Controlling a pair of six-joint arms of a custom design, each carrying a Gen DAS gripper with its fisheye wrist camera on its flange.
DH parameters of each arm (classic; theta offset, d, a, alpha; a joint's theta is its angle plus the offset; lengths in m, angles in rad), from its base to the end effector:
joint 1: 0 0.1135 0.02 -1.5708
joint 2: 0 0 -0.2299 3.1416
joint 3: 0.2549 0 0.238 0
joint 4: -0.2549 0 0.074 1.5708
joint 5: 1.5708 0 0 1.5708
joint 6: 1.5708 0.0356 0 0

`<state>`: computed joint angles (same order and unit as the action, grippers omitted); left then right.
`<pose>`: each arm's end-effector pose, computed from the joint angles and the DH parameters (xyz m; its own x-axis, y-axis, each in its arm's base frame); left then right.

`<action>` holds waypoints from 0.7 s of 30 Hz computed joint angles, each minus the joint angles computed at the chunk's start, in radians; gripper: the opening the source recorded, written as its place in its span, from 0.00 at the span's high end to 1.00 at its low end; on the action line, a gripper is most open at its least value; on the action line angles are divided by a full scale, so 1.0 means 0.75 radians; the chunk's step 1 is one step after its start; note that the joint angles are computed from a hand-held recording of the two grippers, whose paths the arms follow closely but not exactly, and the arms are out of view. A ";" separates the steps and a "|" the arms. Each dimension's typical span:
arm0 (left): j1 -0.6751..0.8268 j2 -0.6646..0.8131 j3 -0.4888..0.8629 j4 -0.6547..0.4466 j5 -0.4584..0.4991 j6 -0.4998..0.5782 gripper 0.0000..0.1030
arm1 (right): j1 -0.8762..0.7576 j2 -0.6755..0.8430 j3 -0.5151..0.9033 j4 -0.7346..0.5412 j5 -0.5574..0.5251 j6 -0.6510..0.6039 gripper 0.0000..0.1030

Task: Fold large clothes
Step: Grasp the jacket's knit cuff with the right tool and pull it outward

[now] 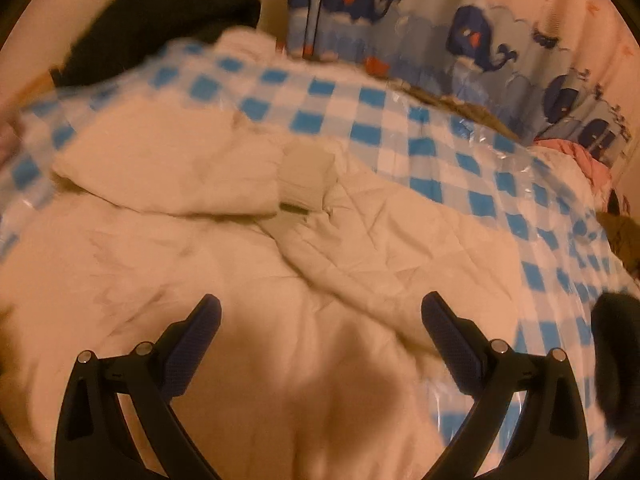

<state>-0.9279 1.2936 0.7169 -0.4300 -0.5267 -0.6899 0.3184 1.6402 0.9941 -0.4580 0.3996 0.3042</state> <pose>0.1575 -0.1805 0.1708 -0.7286 0.0549 -0.6828 0.0869 0.9961 -0.0126 0.2931 0.0820 0.1567 -0.8458 0.0118 -0.5334 0.1375 0.9708 -0.1967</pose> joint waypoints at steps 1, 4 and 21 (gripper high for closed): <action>-0.001 0.002 -0.003 0.002 0.001 -0.005 0.07 | -0.001 0.064 0.038 0.007 0.023 -0.028 0.07; 0.018 0.011 -0.011 0.017 0.019 0.002 0.07 | 0.007 0.287 0.207 -0.003 0.124 -0.122 0.07; 0.034 0.116 0.016 0.071 0.059 0.006 0.07 | -0.322 0.351 0.296 0.057 -0.193 -0.235 0.84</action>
